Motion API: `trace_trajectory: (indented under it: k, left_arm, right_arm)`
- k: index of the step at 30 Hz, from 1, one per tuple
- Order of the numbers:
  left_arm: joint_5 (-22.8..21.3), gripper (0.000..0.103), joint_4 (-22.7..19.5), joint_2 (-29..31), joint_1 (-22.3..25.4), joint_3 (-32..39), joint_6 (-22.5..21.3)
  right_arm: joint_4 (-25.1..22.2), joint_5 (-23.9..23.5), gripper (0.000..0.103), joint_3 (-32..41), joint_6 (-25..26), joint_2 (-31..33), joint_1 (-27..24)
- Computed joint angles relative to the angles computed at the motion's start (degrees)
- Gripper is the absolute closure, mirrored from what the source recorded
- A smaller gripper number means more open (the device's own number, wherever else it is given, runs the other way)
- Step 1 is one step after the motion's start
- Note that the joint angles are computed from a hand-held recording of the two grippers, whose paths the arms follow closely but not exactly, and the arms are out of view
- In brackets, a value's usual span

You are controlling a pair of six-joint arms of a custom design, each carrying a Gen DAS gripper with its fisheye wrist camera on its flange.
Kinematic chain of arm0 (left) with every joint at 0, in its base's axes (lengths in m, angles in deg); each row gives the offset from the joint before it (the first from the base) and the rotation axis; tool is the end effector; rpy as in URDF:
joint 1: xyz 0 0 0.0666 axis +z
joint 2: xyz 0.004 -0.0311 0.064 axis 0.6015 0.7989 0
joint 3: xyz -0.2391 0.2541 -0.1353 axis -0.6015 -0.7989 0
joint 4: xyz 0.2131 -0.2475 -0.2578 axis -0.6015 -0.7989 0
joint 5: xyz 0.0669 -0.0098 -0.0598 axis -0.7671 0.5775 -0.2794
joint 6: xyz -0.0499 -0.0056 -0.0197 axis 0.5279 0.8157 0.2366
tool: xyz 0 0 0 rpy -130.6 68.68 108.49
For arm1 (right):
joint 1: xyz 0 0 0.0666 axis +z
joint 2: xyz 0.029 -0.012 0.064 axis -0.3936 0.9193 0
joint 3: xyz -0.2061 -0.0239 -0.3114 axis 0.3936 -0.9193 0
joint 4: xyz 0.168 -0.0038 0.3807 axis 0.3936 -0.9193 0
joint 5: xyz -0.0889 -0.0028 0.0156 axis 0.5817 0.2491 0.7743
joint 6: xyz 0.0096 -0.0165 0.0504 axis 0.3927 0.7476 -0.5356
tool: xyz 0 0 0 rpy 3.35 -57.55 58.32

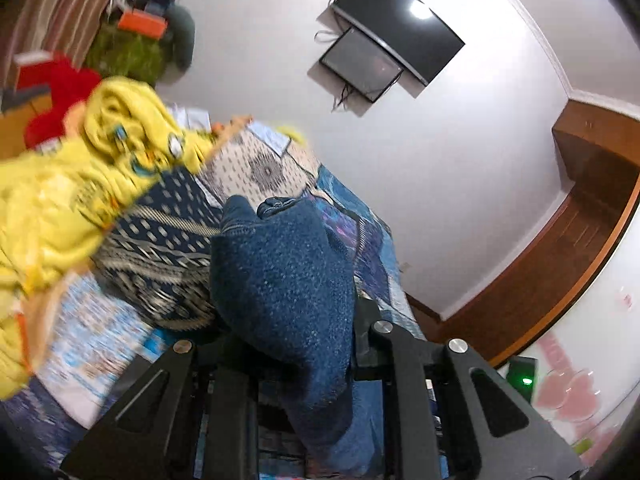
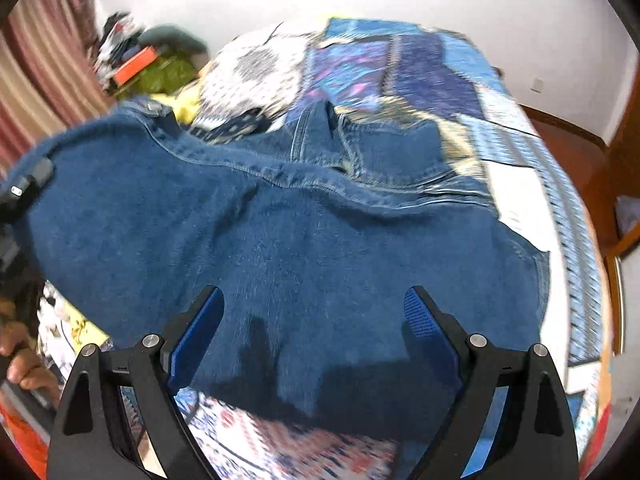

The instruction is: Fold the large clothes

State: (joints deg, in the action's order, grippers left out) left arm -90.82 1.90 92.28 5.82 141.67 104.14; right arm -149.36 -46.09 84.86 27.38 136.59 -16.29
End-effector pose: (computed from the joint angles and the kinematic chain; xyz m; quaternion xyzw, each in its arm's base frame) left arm 0.3501 -0.2014 0.5123 -0.1884 0.8057 -0.2641 0.4956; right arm 0.3957 0.0559 0.5148 -0.1383 0.9501 0.1190 0.2530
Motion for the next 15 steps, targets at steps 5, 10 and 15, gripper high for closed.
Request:
trace_trajectory:
  k: [5,10,15]
  left_arm:
    - [-2.6,0.085,-4.1,-0.1,-0.4,0.6,-4.5]
    - [-6.1,0.085,-6.7,3.8,-2.7,3.3,-8.0]
    - [-6.5,0.085,-5.9,6.7,-4.6,7.3,-11.4]
  right_arm:
    - [0.9,2.1,0.013,-2.3,1.6,1.7,5.8]
    - [1.6,1.8,0.012,-4.2,3.8,2.5,6.2]
    - [-2.4,-4.3,0.012,-2.4,6.1,2.1,2.4]
